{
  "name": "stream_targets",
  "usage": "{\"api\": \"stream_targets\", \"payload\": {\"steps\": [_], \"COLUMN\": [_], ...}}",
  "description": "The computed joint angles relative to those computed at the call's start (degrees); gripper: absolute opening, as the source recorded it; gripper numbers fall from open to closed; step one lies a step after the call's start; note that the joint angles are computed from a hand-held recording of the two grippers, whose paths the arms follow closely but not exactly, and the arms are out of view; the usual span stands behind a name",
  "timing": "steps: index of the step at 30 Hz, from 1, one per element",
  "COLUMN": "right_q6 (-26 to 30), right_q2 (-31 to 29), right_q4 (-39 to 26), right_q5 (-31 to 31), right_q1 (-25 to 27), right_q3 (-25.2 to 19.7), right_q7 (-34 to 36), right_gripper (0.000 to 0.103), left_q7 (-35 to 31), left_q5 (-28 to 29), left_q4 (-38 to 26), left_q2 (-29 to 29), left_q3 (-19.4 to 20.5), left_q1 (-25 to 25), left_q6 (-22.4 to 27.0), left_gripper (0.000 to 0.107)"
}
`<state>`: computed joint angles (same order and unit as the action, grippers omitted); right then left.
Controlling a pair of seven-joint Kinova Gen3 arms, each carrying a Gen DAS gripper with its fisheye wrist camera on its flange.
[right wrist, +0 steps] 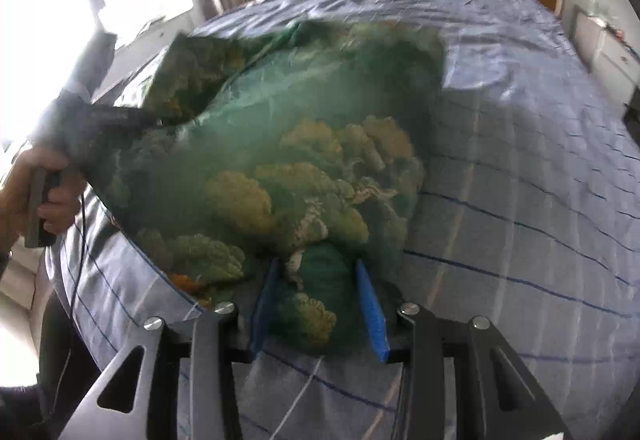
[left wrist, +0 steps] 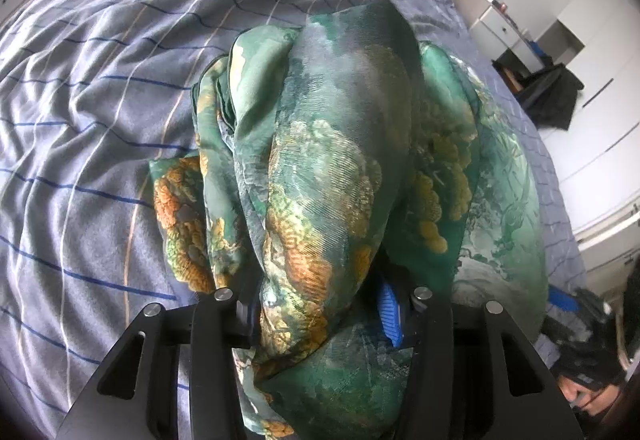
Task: Fold large clothes
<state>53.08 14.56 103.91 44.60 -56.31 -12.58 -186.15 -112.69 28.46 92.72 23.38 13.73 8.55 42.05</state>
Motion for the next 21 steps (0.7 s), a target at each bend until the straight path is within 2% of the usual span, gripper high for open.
{"api": "stream_targets", "payload": {"steps": [3,4,5,7,8,10,12,13,14,16,18,21], "right_q6": [6.99,9.32,11.65,16.10,17.30,17.16,17.47,18.26,19.15,21.72,24.09,24.79], "right_q2": [-0.95,-1.21,-1.11,-0.76,-0.73,-1.20,-1.89,-2.23,-2.46,-2.76,-2.51,-3.11], "right_q4": [-1.60,-1.67,-1.60,-1.31,-0.67,1.92,4.22,5.23,5.90,6.81,7.36,8.77], "right_q5": [-0.08,0.06,0.53,0.49,0.16,0.06,-1.23,-2.34,-3.05,-3.63,-3.04,-3.01], "right_q1": [-7.43,-10.08,-11.93,-12.48,-11.46,-10.83,-14.14,-15.80,-16.40,-14.98,-13.71,-14.28], "right_q3": [3.75,4.80,4.79,1.60,-1.05,-3.29,-1.60,-0.81,-1.03,-4.66,-8.27,-9.12], "right_q7": [-1.62,-1.94,-3.07,-5.84,-7.59,-12.25,-16.91,-19.24,-21.58,-25.57,-29.53,-33.11], "right_gripper": [0.062,0.072,0.076,0.078,0.078,0.078,0.078,0.078,0.078,0.078,0.078,0.078], "left_q7": [0.64,0.87,1.27,3.90,6.23,9.10,11.50,13.72,16.00,20.23,23.60,28.96], "left_q5": [-0.67,-0.90,-1.18,-3.43,-5.15,-7.30,-8.98,-11.22,-13.55,-18.21,-22.87,-29.27], "left_q4": [0.76,1.44,2.54,4.00,4.74,7.24,9.04,9.22,10.06,12.39,12.53,12.44], "left_q2": [-1.20,-1.75,-2.54,-3.55,-4.55,-7.03,-9.98,-11.08,-12.57,-16.08,-17.37,-17.79], "left_q3": [-0.42,0.11,1.71,6.14,6.86,11.12,14.06,14.00,12.88,8.05,2.74,-4.48], "left_q1": [0.81,0.51,-0.69,-4.12,-4.61,-8.75,-12.28,-12.45,-11.56,-7.27,-2.29,5.67], "left_q6": [-1.46,-2.52,-4.11,-6.38,-7.54,-10.53,-11.47,-11.38,-12.23,-13.92,-11.90,-10.12], "left_gripper": [0.057,0.059,0.064,0.078,0.092,0.095,0.097,0.098,0.102,0.102,0.102,0.102]}}
